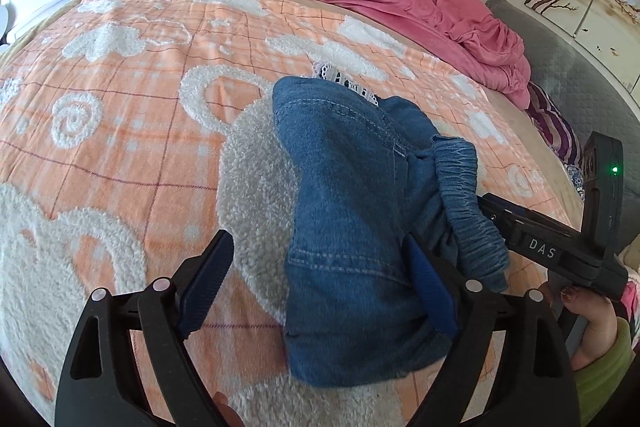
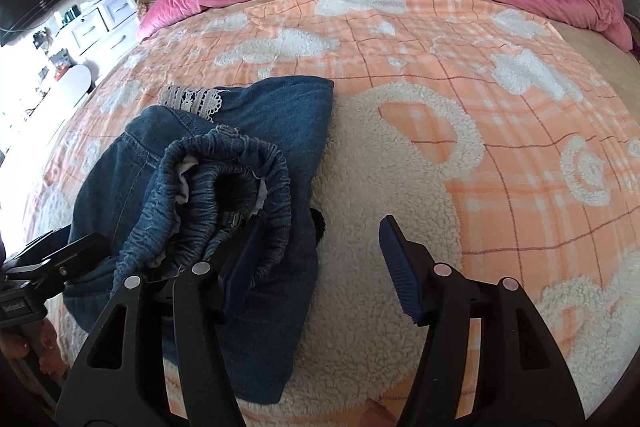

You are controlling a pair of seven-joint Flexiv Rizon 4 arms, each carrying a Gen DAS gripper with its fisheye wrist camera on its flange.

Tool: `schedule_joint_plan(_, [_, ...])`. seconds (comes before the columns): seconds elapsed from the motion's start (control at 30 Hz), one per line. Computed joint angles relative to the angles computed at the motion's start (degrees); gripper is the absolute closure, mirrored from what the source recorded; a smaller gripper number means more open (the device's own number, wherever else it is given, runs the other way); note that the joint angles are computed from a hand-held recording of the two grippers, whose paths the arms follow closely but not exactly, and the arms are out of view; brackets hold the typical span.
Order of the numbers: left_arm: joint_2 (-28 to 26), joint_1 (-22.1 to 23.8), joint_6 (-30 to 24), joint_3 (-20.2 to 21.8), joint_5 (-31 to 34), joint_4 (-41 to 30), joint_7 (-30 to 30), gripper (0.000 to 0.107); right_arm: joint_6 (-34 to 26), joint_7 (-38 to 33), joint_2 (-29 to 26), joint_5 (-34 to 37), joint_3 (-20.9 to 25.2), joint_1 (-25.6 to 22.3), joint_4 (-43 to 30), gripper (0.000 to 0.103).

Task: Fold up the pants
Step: 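Release the folded shorts and pull both tools back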

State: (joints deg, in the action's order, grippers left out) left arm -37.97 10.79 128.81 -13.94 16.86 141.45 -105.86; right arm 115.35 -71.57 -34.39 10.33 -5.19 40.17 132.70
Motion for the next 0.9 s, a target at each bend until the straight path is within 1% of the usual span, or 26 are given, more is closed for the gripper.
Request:
schedule_joint_plan(0.1, [0.46, 0.03, 0.51, 0.15, 0.19, 0.80, -0.19, 0.019, 0.53, -0.28, 0.45, 1.21, -0.90, 1.35, 0.76, 0.046])
schedule_joint_plan(0.13, [0.64, 0.14, 0.53, 0.12, 0.41, 1.08, -0.22, 0.019, 0.56, -0.41, 0.68, 1.65, -1.22, 1.87, 1.08, 0.043])
schedule_joint_plan(0.17, [0.86, -0.19, 1.01, 0.48, 0.35, 1.55, -0.16, 0.019, 0.90, -0.68, 1.04, 2.61, -2.04, 3.14, 1.66, 0.042])
schedule_joint_plan(0.3, [1.27, -1.23, 3.02, 1.56, 0.32, 2.98, -0.18, 0.019, 3.17, -1.59, 1.81, 5.80, -2.85, 5.66, 3.42, 0.042])
schedule_joint_plan(0.37, [1.84, -1.75, 3.58, 2.08, 0.28, 3.77, -0.05, 0.017, 4.37, -2.13, 2.27, 6.78, -2.18, 5.86, 4.26, 0.037])
schedule_joint_plan(0.4, [1.98, -1.92, 3.81, 2.24, 0.29, 4.00, -0.03, 0.017, 4.90, -2.41, 2.53, 7.12, -1.70, 5.79, 4.65, 0.037])
schedule_joint_plan(0.63, [3.34, -3.89, 6.05, 3.96, -0.13, 6.47, 0.51, 0.013, 6.40, -5.86, 3.33, 12.57, -3.20, 10.62, 6.02, 0.033])
schedule_joint_plan(0.77, [3.50, -5.65, 8.43, 5.43, -0.76, 8.29, 1.10, 0.011, 7.63, -7.58, 3.98, 15.40, -3.76, 12.96, 7.13, 0.028])
schedule_joint_plan(0.9, [3.30, -7.57, 11.19, 6.80, -1.51, 10.03, 2.02, 0.008, 9.36, -9.01, 4.75, 17.84, -2.75, 14.04, 8.36, 0.024])
